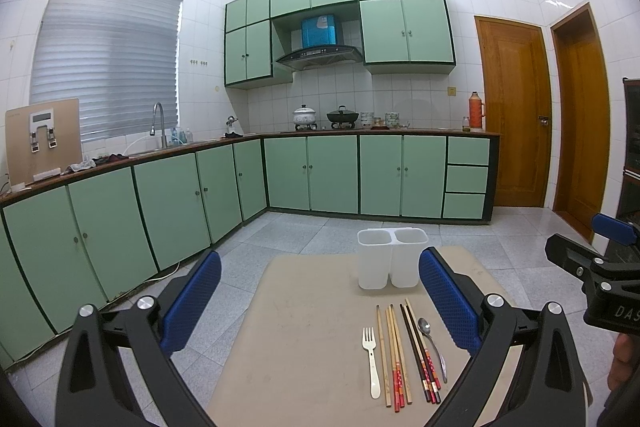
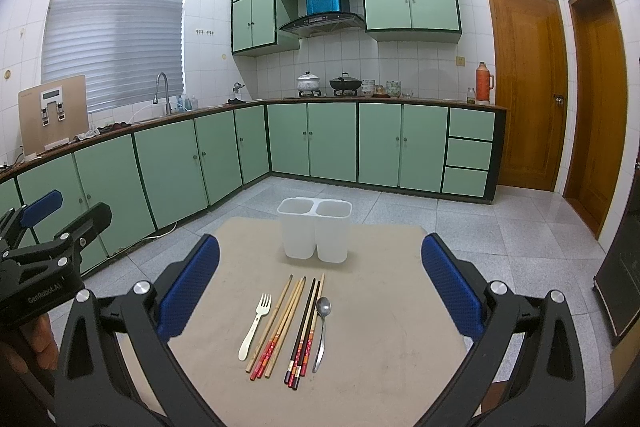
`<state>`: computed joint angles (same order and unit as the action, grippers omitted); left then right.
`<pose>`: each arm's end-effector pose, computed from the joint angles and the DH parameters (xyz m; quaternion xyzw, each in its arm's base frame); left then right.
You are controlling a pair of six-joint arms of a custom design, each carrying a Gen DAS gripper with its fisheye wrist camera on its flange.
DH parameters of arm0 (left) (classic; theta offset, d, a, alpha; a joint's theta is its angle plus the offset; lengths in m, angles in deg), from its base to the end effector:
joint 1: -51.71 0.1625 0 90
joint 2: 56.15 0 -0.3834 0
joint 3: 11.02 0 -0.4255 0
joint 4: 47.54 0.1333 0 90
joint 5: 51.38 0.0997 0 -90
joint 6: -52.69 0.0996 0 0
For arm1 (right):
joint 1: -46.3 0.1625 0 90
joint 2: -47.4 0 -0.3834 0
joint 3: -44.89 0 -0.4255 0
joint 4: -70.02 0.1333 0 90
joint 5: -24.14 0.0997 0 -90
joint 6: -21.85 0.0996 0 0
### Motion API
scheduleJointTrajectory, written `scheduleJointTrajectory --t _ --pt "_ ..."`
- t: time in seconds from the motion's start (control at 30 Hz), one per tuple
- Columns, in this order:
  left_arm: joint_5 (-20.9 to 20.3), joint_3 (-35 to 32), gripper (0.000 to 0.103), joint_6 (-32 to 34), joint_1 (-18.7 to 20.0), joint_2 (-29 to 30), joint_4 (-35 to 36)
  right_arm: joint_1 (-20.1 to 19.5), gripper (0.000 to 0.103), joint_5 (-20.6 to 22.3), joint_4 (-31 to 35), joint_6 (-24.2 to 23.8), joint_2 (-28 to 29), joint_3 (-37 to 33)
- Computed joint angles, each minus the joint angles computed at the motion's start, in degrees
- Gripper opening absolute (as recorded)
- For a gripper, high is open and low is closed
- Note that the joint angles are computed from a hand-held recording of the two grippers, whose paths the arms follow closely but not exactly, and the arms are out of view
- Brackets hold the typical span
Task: Organize utensils
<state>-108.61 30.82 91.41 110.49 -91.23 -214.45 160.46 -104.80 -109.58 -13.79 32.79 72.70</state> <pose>-0.2799 -0.8230 0.3981 0.3172 0.7363 -0.5350 0.2664 0.4263 -0.7776 0.2407 0.1907 -0.7451 0.5539 0.3189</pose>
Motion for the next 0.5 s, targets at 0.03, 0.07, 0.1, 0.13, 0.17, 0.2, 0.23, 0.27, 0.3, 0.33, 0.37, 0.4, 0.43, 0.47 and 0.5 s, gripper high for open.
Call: scheduleJointTrajectory --t 0.03,0.07,0.1,0.13,0.17,0.2,0.23,0.27,0.3,0.33,0.37,0.4,0.43,0.47,0.5 --pt "0.0 0.0 0.097 0.0 0.0 0.0 0.0 0.0 0.098 0.0 0.1 0.1 -0.1 0.0" --pt "0.0 0.0 0.097 0.0 0.0 0.0 -0.1 -0.2 0.098 0.2 -0.1 0.1 -0.3 0.5" --pt "0.0 0.0 0.097 0.0 0.0 0.0 -0.1 -0.3 0.098 0.3 -0.2 0.1 -0.7 1.1" --pt "0.0 0.0 0.097 0.0 0.0 0.0 -0.1 -0.3 0.098 0.3 -0.2 0.1 -0.8 1.2" --pt "0.0 0.0 0.097 0.0 0.0 0.0 0.0 -0.2 0.098 0.1 0.6 0.1 0.1 -0.5" --pt "0.0 0.0 0.097 0.0 0.0 0.0 0.0 -0.2 0.098 0.1 0.6 0.2 0.0 -0.3" --pt "0.0 0.0 0.097 0.0 0.0 0.0 -0.1 -0.3 0.098 0.2 0.5 0.2 -0.3 0.0" --pt "0.0 0.0 0.097 0.0 0.0 0.0 0.0 -0.3 0.098 0.1 0.5 0.3 -0.3 0.2" --pt "0.0 0.0 0.097 0.0 0.0 0.0 0.1 -0.6 0.098 0.4 -0.1 0.2 -0.2 0.6" --pt "0.0 -0.2 0.097 0.0 0.1 0.1 0.1 -1.2 0.098 0.8 -0.9 0.2 0.2 0.9" --pt "0.0 -0.3 0.097 -0.1 0.3 0.2 0.3 -1.2 0.098 0.6 -0.8 0.3 0.3 0.9" --pt "0.0 -0.4 0.097 -0.1 0.3 0.3 0.5 -1.1 0.098 0.4 -0.9 0.4 0.3 1.0" --pt "0.0 -0.8 0.097 -0.1 0.5 0.6 0.7 -1.0 0.098 0.1 -0.5 0.7 0.6 0.5" --pt "0.0 -1.4 0.097 -0.1 0.6 0.9 1.1 -1.0 0.098 -0.1 -0.3 0.7 0.6 0.4" --pt "0.2 -1.7 0.097 -0.1 0.7 1.2 1.4 -1.1 0.098 -0.2 -0.1 0.8 0.6 0.3"
